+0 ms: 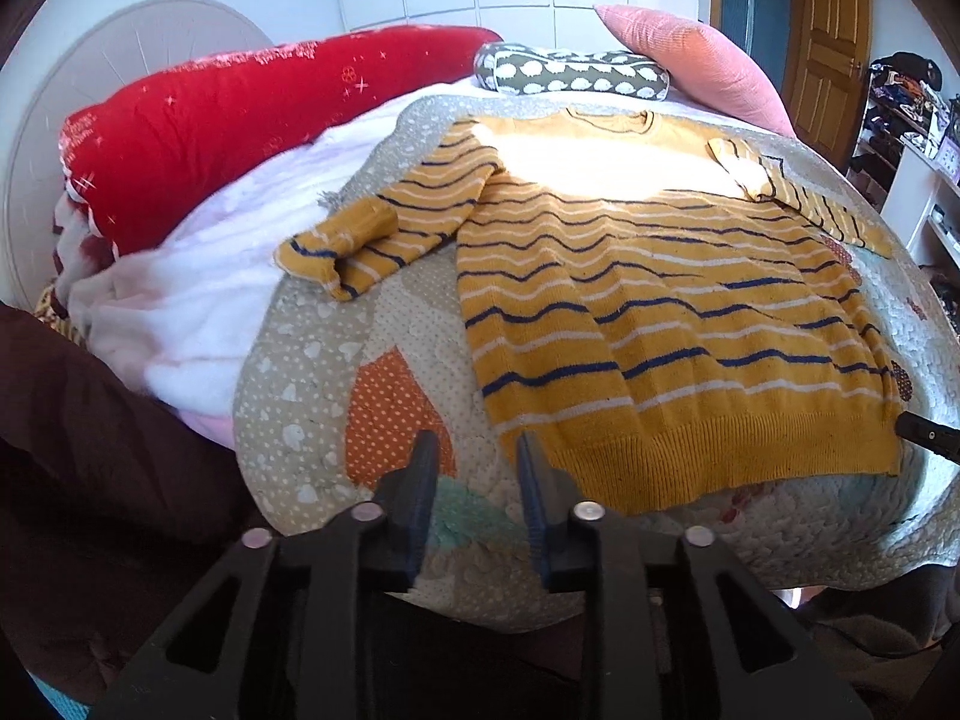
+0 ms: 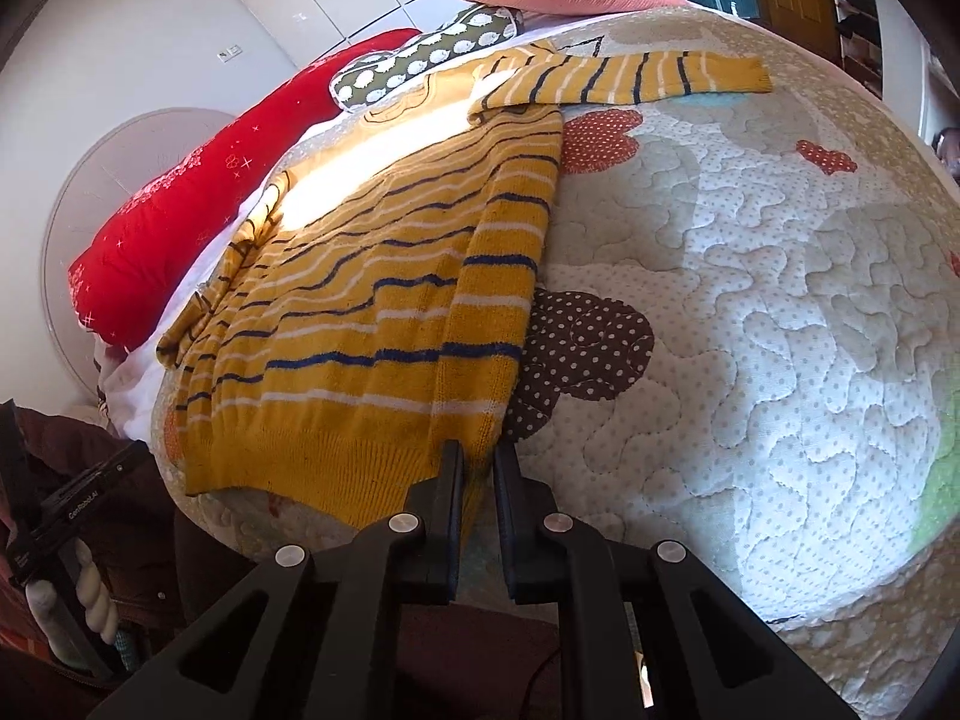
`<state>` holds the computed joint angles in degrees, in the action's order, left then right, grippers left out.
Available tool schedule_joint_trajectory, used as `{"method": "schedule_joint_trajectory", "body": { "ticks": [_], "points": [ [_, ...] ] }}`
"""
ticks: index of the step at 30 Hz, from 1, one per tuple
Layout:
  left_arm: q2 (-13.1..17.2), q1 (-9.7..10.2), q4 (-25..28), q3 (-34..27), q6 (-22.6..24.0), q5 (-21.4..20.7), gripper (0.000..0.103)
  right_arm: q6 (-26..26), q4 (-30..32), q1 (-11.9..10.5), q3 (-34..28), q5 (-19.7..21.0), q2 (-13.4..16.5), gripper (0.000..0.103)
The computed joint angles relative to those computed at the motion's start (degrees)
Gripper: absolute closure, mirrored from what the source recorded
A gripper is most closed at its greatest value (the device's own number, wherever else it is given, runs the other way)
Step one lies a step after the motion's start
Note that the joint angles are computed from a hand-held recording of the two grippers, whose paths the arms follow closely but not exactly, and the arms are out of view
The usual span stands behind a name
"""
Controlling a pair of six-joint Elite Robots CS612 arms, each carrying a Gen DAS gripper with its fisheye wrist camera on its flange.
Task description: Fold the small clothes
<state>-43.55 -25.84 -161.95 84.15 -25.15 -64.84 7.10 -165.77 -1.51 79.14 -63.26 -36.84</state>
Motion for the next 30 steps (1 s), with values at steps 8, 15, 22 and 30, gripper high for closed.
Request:
{"method": "schedule_joint_trajectory", "body": {
  "ticks": [8, 15, 22, 30],
  "points": [
    [-0.3, -1.00, -0.9, -0.3, 1.6, 4.3, 0.062, 2.7, -2.6, -0.9, 1.9, -1.8, -1.0, 0.092],
    [0.0, -1.01, 0.5, -0.8, 1.2, 3.8, 0.062, 4.3, -3.5, -1.3, 2.1, -1.6, -0.9, 0.087],
    [0.4, -0.32, 0.8, -1.1, -0.1, 0.7, 0.059, 4.9, -2.3, -1.0, 1.2, -1.8, -0.4, 0.081],
    [0.4, -0.27, -1.8, -0.5, 0.8, -0.4, 0.053, 3.6, -3.9, -0.4, 1.4, -3.7, -1.0, 0.071]
  ]
}}
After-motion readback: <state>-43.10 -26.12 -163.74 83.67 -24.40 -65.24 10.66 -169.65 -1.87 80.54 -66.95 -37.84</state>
